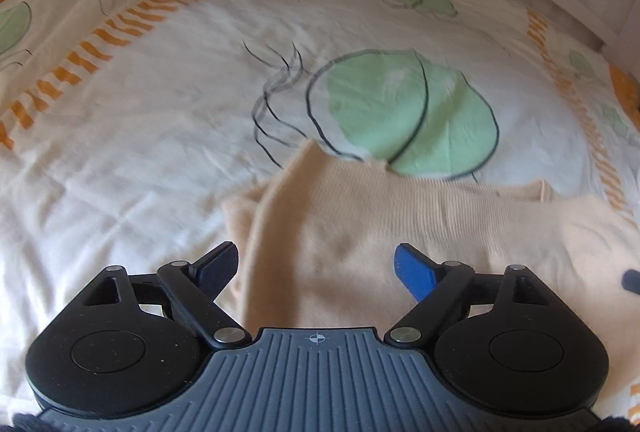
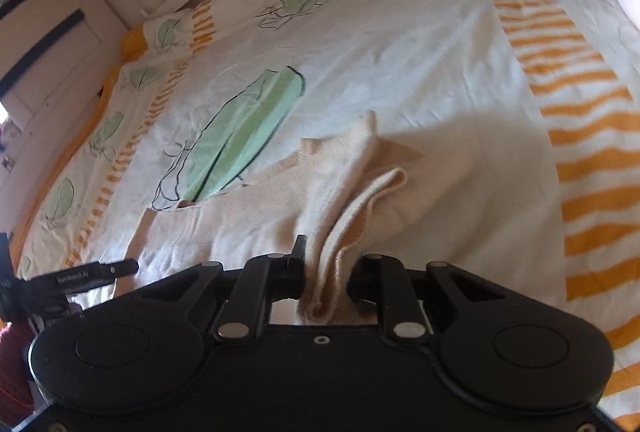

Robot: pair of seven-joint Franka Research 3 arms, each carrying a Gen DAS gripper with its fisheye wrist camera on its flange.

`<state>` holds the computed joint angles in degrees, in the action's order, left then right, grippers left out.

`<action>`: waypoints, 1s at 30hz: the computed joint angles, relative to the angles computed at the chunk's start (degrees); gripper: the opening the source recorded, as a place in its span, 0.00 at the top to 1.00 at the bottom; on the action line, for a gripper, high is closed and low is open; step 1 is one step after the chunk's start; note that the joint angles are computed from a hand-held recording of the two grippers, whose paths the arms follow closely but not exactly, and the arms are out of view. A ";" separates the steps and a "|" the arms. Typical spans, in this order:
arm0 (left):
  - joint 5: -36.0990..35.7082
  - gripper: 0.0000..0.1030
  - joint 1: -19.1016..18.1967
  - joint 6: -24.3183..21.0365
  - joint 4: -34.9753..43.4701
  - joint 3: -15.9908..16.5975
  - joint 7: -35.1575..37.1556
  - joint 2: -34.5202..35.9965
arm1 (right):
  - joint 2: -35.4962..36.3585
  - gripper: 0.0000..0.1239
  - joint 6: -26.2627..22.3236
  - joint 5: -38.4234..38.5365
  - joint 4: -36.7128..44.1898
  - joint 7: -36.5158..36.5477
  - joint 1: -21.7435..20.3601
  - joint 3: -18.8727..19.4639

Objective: Fold small clothes
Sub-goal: 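Grasp the sweater's folded edge with the right gripper and lift it, then fold the held edge over the sweater and open the right gripper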

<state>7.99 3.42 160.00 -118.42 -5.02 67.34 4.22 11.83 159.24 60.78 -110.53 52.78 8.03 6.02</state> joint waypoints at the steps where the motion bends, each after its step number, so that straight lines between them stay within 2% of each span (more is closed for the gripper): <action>1: -0.16 0.17 0.22 0.42 -0.01 0.14 0.18 -0.36 | -0.15 0.80 -0.13 -2.60 0.33 2.15 0.74 -0.31; 5: -9.94 0.17 1.82 1.78 -0.34 0.01 7.13 -1.98 | 0.05 0.80 -0.46 -8.59 1.72 7.35 2.65 -0.11; 7: -12.15 0.17 2.24 2.46 -0.51 0.50 8.49 -2.55 | 0.45 0.80 -0.19 -10.24 2.40 8.91 3.46 0.34; 11: -11.83 0.17 3.17 3.53 -1.09 1.88 6.84 -3.60 | 1.59 0.80 0.74 -12.37 3.69 11.07 5.10 1.62; 14: -14.85 0.17 3.94 3.93 -1.48 2.58 8.82 -4.18 | 2.77 0.80 1.21 -12.64 4.97 11.70 6.10 2.87; 17: -10.20 0.17 4.64 4.14 -1.68 3.18 5.36 -4.20 | 4.06 0.80 1.44 -12.70 6.42 11.98 7.17 4.05; 19: -10.08 0.17 5.04 3.35 -1.17 3.37 5.03 -3.71 | 5.04 0.80 2.42 -14.05 7.12 12.87 8.34 4.35; 21: -13.11 0.17 5.34 2.46 -0.47 3.26 6.86 -3.06 | 5.91 0.80 3.10 -14.54 7.70 13.46 8.93 4.92; 27: -15.43 0.17 5.46 1.53 -0.34 2.59 10.85 -2.87 | 7.33 0.80 4.74 -13.65 8.64 12.77 9.79 7.06; 30: -20.31 0.17 5.33 0.14 0.17 2.05 16.55 -2.56 | 7.80 0.80 6.74 -18.54 8.58 15.03 12.43 5.89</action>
